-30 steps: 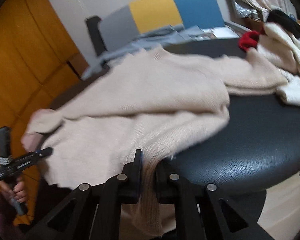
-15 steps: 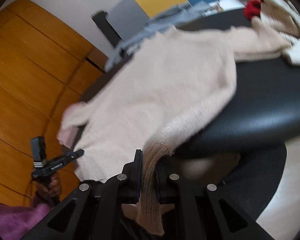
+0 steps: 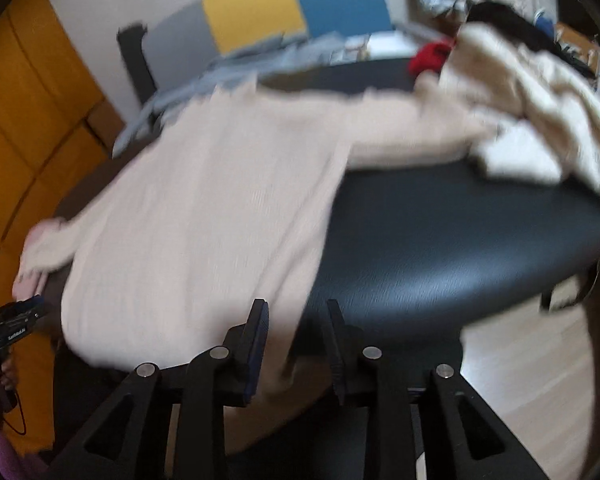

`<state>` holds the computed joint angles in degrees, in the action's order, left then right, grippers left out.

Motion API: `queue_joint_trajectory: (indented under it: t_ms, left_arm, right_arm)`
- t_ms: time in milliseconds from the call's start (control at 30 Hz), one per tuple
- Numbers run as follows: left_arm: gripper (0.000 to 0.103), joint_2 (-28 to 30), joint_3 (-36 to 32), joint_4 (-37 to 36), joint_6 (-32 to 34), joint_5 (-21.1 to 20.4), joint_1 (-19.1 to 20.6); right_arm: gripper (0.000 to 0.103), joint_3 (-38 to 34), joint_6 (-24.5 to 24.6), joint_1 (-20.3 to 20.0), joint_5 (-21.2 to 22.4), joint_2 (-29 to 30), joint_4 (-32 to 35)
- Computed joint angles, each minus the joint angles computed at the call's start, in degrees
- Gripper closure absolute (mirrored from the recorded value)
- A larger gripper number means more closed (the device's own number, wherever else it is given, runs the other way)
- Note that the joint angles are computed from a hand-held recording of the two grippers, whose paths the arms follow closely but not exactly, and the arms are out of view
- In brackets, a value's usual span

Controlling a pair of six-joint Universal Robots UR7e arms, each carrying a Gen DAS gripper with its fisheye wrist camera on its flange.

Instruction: Fold clothes

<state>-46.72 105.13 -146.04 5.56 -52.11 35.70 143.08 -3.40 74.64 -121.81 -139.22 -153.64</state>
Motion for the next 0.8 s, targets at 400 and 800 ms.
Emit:
queue_joint_trajectory:
  t_ms: [400, 800]
  left_arm:
    - [0.044, 30.82, -29.59, -4.36, 4.85, 15.0, 0.06]
    - [0.032, 42.48, -43.13, -25.94, 30.19, 21.47, 3.67]
  right_arm:
    - [0.075, -15.21, -17.69, 2.27, -8.12, 34.71, -19.05]
    - [0.068, -26.03, -20.75, 1.36, -7.39, 48.38, -21.16]
